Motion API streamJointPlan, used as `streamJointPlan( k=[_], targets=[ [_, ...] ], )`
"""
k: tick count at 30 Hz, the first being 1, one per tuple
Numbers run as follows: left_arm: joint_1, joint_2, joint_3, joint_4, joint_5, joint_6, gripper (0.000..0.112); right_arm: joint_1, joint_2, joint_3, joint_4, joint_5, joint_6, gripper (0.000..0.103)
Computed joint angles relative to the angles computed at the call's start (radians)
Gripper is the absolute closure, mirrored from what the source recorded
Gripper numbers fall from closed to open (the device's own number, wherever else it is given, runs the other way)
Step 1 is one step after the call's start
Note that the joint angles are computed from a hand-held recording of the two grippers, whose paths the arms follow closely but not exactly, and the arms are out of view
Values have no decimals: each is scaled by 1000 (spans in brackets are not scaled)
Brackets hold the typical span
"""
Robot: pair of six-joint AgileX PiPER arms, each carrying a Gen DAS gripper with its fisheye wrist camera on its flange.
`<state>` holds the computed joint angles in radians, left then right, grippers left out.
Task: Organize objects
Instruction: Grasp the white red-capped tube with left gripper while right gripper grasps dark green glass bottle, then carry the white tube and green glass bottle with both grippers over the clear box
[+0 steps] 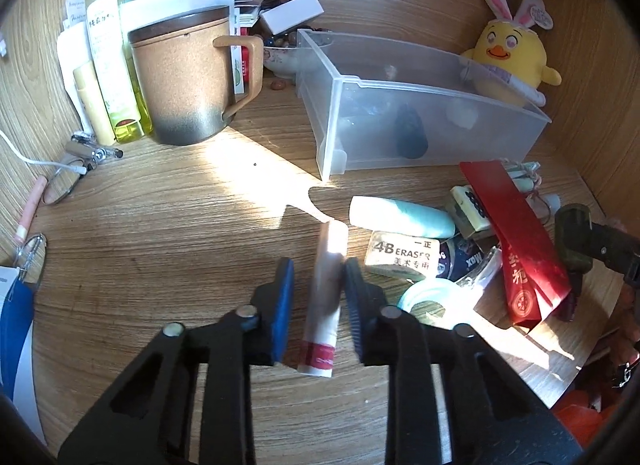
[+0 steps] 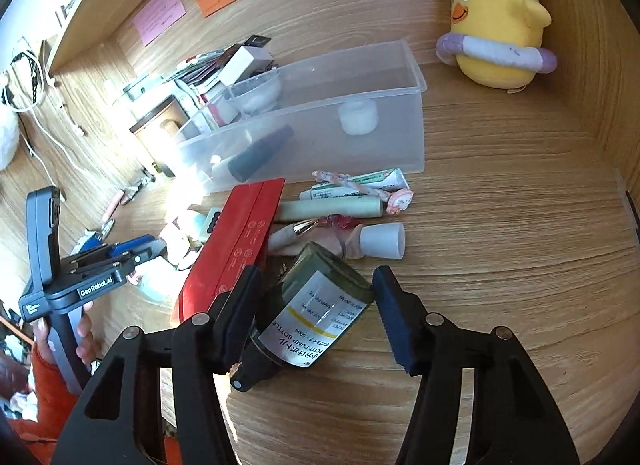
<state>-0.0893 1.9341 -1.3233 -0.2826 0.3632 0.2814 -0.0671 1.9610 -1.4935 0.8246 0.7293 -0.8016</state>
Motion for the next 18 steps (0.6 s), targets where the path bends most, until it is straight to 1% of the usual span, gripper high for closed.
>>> streamJointPlan(
  k=[3, 6, 10, 12, 16, 18],
  targets=[
    [-9, -6, 15, 49, -21, -40, 98, 10, -4, 8, -19, -16, 2, 49],
    [-18, -13, 30, 94, -43, -85, 98, 14, -12, 19, -20, -33, -9, 52],
    [-17, -28, 39, 59, -59, -56, 98, 10, -27, 29, -25, -47, -18, 62],
    [-20, -39, 46, 65, -73, -68, 98, 8, -37, 40, -21, -70, -26, 62],
    [-26, -61, 52, 67, -90, -81, 98, -11, -53, 52, 25, -81, -70, 63],
    [-29, -71, 52, 53, -98, -71, 98, -13, -66, 56, 33, -99, -81, 63]
  ],
)
